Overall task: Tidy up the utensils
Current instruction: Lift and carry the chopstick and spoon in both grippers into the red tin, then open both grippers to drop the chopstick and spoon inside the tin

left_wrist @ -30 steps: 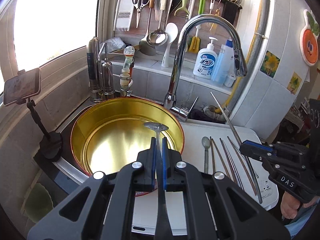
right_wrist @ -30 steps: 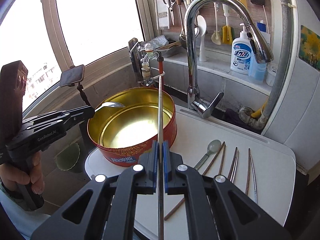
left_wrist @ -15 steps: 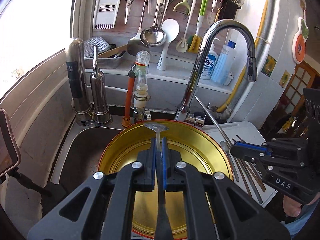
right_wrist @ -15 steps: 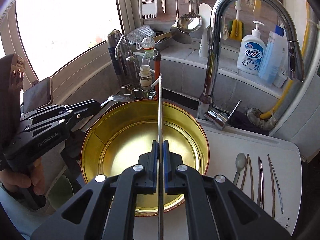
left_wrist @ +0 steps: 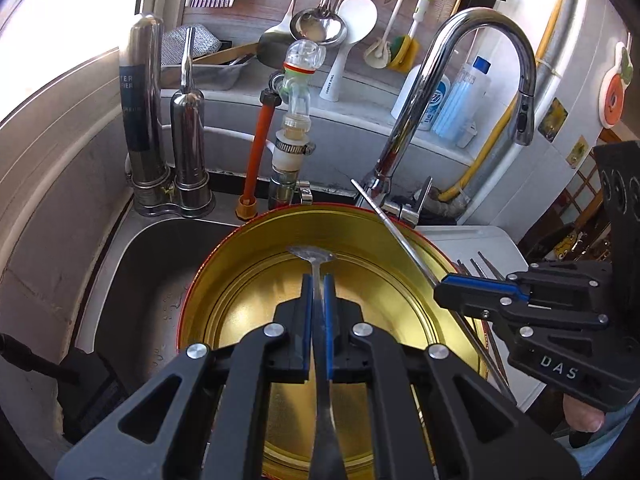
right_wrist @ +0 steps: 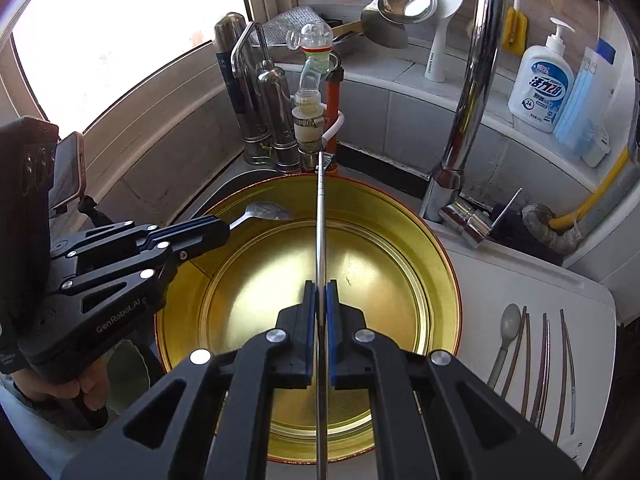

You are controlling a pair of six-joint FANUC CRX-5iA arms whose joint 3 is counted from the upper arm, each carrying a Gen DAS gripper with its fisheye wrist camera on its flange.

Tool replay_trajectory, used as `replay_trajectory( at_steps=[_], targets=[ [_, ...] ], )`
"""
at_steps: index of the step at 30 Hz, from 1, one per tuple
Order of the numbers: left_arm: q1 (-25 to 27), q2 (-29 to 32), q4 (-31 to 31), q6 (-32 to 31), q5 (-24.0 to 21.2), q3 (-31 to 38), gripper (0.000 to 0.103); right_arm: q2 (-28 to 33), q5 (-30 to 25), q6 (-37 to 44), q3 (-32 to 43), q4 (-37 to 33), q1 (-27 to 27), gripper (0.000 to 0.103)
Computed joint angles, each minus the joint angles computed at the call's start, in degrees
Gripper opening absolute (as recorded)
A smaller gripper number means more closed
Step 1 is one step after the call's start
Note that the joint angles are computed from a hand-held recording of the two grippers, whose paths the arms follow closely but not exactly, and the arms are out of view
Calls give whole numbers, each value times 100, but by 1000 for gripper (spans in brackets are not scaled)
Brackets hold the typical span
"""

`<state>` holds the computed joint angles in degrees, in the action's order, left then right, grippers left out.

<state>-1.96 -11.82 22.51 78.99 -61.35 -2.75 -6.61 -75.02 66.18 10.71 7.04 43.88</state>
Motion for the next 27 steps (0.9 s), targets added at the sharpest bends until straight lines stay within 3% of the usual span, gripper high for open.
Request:
replay_trajectory(
  at_steps=[8,27],
  targets=[
    [-71,324,-234,47,-364,289,5,444,-554,25,463,-559,-290,6],
    [-292,949,-878,471,-875,665,5,1290,-988,-9,885,-1247,-615,6]
  ],
)
